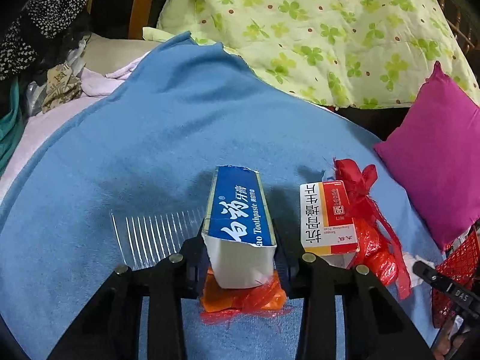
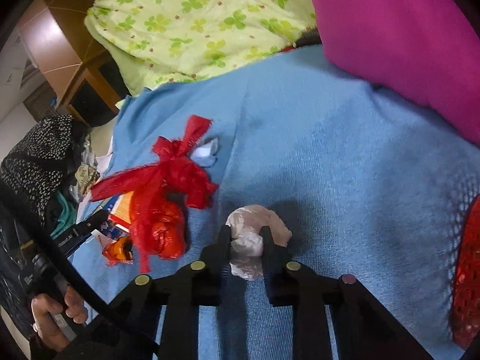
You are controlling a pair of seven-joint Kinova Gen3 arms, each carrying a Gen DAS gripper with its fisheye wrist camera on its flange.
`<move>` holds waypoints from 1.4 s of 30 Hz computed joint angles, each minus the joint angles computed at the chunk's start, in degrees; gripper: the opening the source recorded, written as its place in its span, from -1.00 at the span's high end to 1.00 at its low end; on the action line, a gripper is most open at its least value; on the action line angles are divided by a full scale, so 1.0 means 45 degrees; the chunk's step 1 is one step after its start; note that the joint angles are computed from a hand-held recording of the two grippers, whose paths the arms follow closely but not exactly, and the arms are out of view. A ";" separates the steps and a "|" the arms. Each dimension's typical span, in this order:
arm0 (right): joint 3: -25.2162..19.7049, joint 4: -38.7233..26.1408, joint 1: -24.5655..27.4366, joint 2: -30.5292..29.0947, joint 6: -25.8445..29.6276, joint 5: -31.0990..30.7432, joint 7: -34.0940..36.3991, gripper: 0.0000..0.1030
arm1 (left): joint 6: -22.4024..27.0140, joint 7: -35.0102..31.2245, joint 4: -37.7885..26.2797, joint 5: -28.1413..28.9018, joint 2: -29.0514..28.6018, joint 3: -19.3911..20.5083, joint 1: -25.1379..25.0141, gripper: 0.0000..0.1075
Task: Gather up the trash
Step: 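Grasp toothpaste box with left tool while right tool grasps white crumpled ball, then carry toothpaste box and white ball over red basket and release both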
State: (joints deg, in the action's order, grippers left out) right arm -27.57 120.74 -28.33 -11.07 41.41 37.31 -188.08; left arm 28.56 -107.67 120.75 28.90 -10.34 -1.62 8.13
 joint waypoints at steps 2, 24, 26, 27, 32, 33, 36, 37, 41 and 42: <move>-0.0340 -0.0057 -0.0031 -0.0113 0.0345 0.0350 -0.0302 0.62 | -0.0052 0.0124 0.0088 -0.0149 -0.0284 0.0043 -0.0042 0.28; -0.5416 -0.0686 0.1612 -0.4250 0.4848 0.1598 -0.1846 0.62 | 0.0781 0.4388 0.0530 -0.3804 -0.6170 0.2578 0.0800 0.28; -0.5332 -0.0675 0.1627 -0.5109 0.4975 0.1034 -0.1682 0.62 | 0.1172 0.4771 0.0229 -0.4011 -0.6413 0.3240 0.0723 0.28; -0.5295 -0.0697 0.1621 -0.5589 0.5083 0.0713 -0.1606 0.62 | 0.1400 0.4979 0.0002 -0.4094 -0.6492 0.3596 0.0677 0.28; -0.4932 -0.1326 0.1565 -0.7190 0.5871 -0.0498 -0.0262 0.62 | 0.2353 0.6004 -0.1304 -0.4622 -0.6731 0.5364 0.0125 0.28; -0.4798 -0.1521 0.1544 -0.7444 0.6042 -0.0675 0.0059 0.62 | 0.2501 0.6146 -0.1504 -0.4740 -0.6803 0.5628 0.0033 0.28; -0.4319 -0.2104 0.1467 -0.8168 0.6532 -0.1184 0.0978 0.62 | 0.3041 0.6446 -0.2292 -0.4969 -0.6791 0.6371 -0.0121 0.28; -0.4162 -0.2269 0.1490 -0.8370 0.6647 -0.1356 0.1217 0.62 | 0.3215 0.6541 -0.2555 -0.5059 -0.6788 0.6654 -0.0241 0.28; -0.3567 -0.2842 0.1589 -0.9026 0.7088 -0.1977 0.2240 0.62 | 0.3565 0.6621 -0.3481 -0.5275 -0.6742 0.7569 -0.0437 0.28; -0.3464 -0.2999 0.1667 -0.9205 0.7229 -0.2097 0.2497 0.62 | 0.3608 0.6630 -0.3645 -0.5317 -0.6751 0.7759 -0.0530 0.28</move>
